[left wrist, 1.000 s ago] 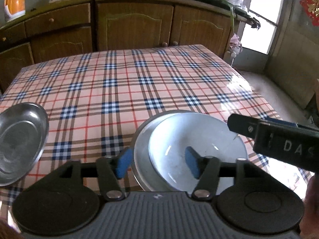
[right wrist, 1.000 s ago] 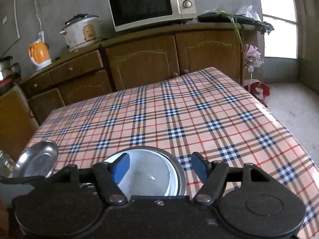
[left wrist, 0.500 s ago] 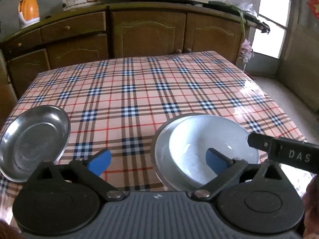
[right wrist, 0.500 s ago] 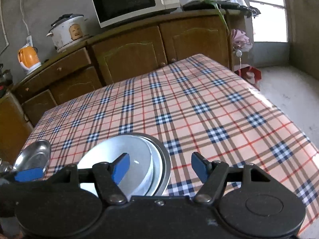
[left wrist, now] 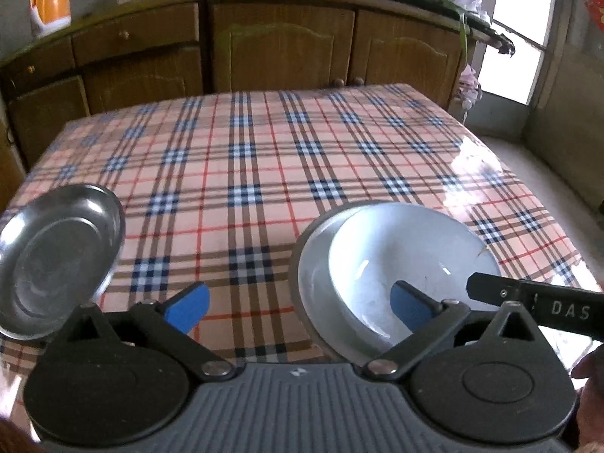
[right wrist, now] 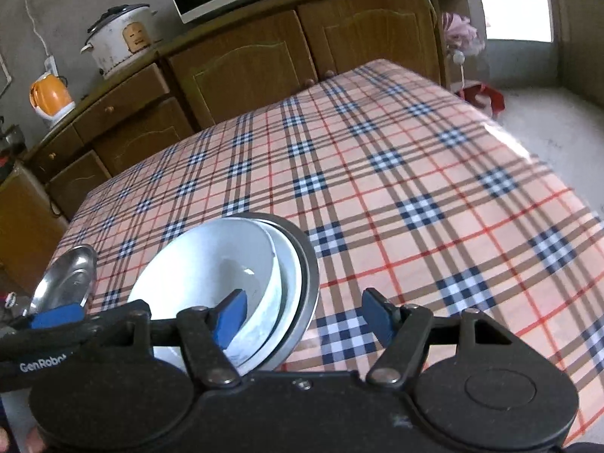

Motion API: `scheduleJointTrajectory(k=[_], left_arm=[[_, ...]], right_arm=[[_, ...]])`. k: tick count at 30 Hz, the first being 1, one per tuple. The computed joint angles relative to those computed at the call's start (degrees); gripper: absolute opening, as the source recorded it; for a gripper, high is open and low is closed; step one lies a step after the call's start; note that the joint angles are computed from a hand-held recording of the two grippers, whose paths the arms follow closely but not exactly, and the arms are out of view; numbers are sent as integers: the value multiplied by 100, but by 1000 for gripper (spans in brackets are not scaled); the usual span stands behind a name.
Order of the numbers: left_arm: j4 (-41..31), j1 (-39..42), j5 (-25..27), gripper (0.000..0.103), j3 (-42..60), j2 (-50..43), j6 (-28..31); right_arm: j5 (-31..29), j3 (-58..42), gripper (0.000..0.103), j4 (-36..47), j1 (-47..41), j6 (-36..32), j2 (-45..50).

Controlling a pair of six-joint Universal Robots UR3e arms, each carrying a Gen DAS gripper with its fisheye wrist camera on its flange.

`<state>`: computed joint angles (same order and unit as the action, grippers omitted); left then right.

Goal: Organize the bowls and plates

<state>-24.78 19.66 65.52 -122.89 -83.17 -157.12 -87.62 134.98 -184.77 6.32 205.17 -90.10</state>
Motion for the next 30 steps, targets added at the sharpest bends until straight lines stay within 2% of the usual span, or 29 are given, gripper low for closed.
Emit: scheduleJointTrajectory(k=[8,16,18,19,23,25,27,30], left_arm=[[214,-298,329,103,290,-546,-86],[11,-351,248,103,637,-1064,57],[-143,-407,309,101,806,-1236,63],[-213,-414,287,101,864,-1302,93],[-313,-252,-128,99,953,-1476,191],[-495,-179,-439,93,1013,-1547,344],[-544,-187,-682,86,976,-1537,556],[-296,-306,-602,85,913,-1545,518]], right_arm=[[352,-163,80,147,-196,-10,226],[616,-490,80,314,-329,-87,604],[826,-566,75,352,-420,-83,712],[958,-584,69,353,-481,-68,763],[1366,-579,68,194,-688,145,938],[1485,-640,68,158,-707,207,1035],[1576,-753,58,137,-656,148,1148],[1551,-790,58,41,-630,202,1225]])
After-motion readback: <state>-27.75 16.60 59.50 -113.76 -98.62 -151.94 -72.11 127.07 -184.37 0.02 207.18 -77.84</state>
